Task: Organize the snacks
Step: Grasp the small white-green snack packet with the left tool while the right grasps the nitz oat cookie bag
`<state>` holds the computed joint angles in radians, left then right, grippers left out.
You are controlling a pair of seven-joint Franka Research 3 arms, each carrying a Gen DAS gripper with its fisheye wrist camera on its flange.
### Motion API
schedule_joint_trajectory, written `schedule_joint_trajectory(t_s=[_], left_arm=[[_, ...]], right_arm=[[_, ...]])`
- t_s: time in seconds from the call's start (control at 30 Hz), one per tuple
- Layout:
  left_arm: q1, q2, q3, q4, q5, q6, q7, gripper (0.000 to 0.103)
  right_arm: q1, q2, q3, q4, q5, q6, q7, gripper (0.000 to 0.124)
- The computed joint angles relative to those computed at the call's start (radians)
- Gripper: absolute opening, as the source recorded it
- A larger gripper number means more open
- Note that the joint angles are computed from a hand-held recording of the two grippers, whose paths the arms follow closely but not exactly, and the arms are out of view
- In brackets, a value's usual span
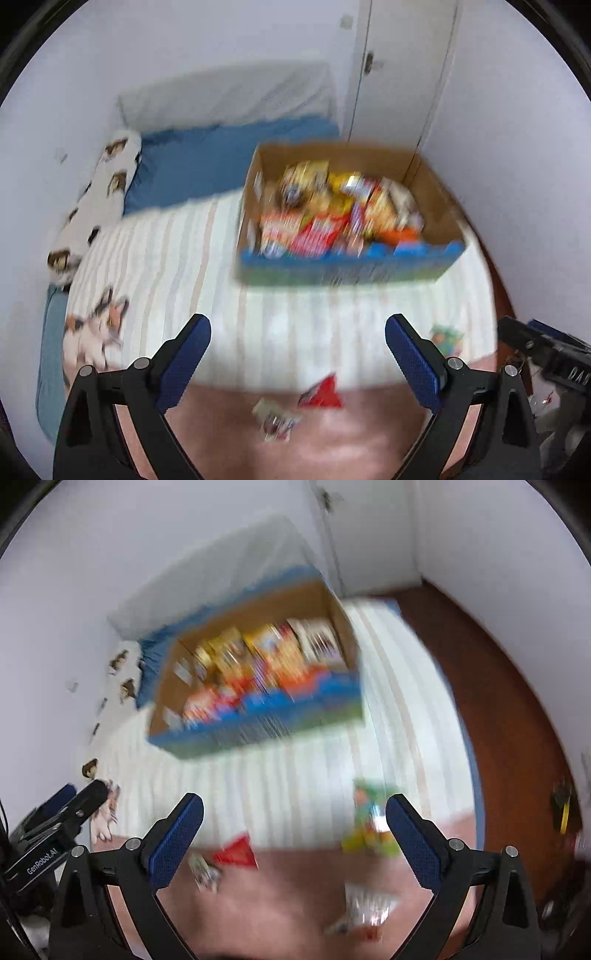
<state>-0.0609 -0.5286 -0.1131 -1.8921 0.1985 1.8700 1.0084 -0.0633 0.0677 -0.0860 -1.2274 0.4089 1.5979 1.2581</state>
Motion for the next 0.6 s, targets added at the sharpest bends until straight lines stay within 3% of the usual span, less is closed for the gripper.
schedule_joint_trajectory(t_s=[0.2, 0.37, 0.6], left_arm=[[-0.011, -0.097, 0.018, -0.192, -0.053, -0.108, -0.027, 0.097], [-0.017, -0.148, 0.053, -0.311, -0.129, -0.168, -0.055, 0.097], [0.002, -0.176, 0.096, -0.427, -0.226, -0.141, -0.098, 0.097]], right_arm=[[-0.029, -0.083, -0.034, -0.287, -0.106, -0.052, 0.059, 0.101], [-0.051, -0.098, -0.048, -0.436, -0.139, -0.095, 0.098, 0.101], [-0.051, -0.123, -0.039, -0.565, -0.145, -0.053, 0.108, 0.098]])
